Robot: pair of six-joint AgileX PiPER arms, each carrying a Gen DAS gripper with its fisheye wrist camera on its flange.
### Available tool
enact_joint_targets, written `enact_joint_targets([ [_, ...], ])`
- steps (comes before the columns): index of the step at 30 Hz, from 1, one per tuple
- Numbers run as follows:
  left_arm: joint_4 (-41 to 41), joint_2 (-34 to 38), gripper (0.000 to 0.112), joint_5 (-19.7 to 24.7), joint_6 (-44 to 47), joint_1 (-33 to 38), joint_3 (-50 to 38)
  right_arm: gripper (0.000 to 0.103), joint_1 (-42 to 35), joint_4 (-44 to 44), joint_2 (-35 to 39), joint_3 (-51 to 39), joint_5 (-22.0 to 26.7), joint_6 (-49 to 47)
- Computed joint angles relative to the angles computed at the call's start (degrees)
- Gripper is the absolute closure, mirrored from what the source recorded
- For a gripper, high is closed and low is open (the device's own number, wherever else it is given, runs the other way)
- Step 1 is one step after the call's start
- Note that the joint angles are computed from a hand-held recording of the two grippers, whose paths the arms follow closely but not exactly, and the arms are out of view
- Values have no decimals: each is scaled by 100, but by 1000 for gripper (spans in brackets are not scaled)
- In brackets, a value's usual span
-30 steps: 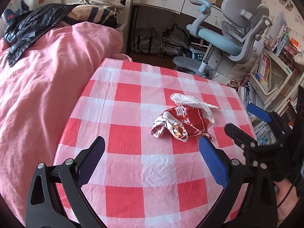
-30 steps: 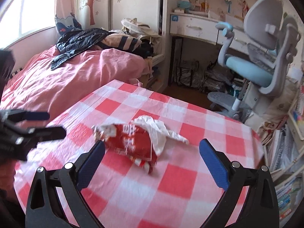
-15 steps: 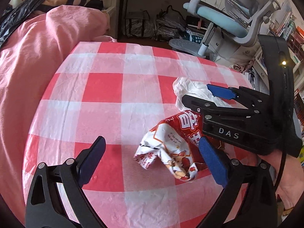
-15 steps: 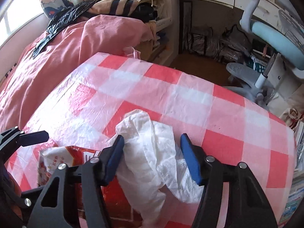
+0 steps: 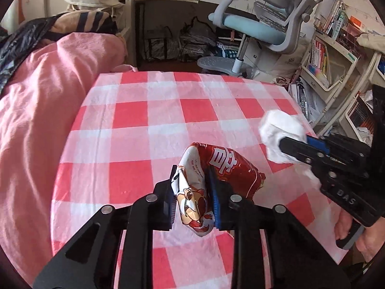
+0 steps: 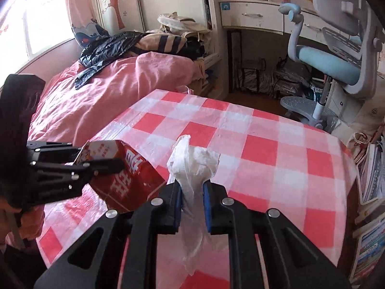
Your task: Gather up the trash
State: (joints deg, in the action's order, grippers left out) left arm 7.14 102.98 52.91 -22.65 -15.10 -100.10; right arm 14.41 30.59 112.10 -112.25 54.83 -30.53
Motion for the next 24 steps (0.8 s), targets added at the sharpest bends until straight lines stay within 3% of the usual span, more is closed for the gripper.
enact_joint_targets([
  [6, 1025, -1263, 90, 76, -1035, -510, 962, 87, -237, 528, -1672, 2018, -539, -552],
  [12, 2072, -2316, 90, 517, -2264, -1314, 1689, 87, -453, 1117, -2454, 2968, -749, -945],
  [24, 3049, -2566, 90, 1003, -2739, -2193, 1650, 86, -299, 1242, -2984, 3590, -1308, -1473],
])
